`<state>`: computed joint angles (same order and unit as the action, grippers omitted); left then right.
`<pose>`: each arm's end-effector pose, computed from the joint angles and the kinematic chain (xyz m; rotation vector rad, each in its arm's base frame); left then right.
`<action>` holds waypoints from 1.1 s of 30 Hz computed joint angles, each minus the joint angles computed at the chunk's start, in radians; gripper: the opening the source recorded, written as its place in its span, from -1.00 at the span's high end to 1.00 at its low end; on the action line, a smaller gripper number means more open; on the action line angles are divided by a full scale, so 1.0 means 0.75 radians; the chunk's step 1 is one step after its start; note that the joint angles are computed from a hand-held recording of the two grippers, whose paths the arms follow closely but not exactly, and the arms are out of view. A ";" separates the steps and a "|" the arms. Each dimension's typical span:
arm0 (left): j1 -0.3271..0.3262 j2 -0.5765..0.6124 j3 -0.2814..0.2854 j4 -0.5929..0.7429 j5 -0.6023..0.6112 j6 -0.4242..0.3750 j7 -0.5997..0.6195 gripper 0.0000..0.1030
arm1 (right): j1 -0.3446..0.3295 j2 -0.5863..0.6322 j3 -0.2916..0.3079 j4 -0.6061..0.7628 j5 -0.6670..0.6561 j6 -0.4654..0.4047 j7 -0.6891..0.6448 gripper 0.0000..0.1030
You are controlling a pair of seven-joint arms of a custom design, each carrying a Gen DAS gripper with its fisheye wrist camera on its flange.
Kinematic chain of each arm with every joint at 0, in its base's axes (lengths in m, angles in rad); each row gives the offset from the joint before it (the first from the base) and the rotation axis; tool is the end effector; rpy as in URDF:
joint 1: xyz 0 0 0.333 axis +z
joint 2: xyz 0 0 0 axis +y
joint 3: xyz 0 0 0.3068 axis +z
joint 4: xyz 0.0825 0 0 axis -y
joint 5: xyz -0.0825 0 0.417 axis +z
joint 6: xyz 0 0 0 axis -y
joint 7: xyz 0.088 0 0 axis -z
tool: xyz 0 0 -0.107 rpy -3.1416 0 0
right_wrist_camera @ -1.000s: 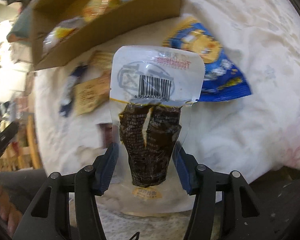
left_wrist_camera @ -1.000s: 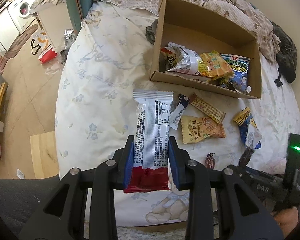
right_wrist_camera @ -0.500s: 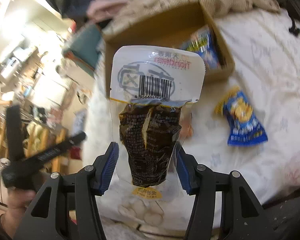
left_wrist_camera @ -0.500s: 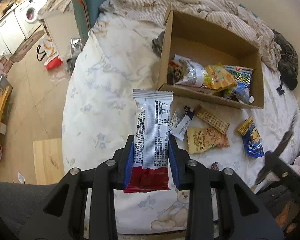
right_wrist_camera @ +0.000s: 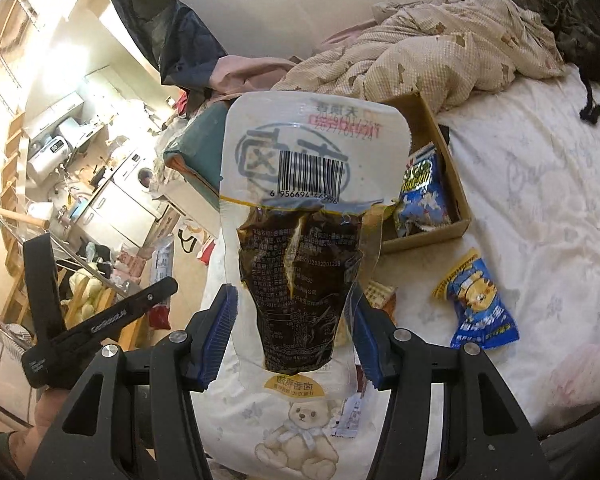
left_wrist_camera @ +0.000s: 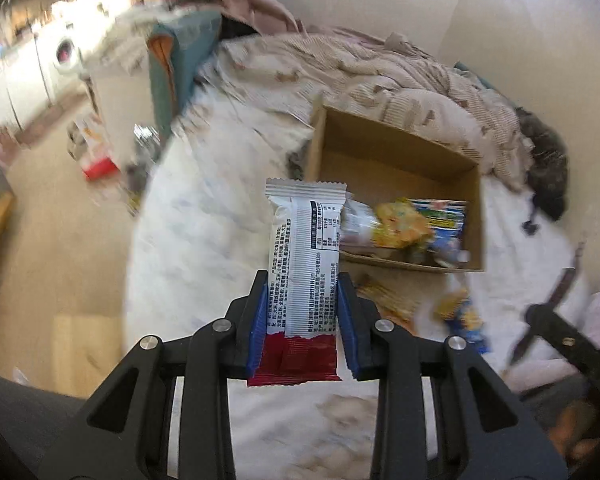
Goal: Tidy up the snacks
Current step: 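Carry the bar and jerky pack into the box and open both grippers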
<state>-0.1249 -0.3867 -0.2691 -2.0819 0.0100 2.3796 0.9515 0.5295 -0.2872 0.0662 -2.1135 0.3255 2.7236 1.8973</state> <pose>0.4767 -0.2211 0.6429 -2.1088 1.7165 -0.8673 0.4636 0.3047 0.6250 -1.6033 1.5393 -0.0696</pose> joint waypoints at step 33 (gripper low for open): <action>-0.176 0.763 0.119 0.847 0.363 -0.120 0.062 0.45 | -0.236 0.591 0.074 0.679 -0.220 -0.167 0.073 -0.11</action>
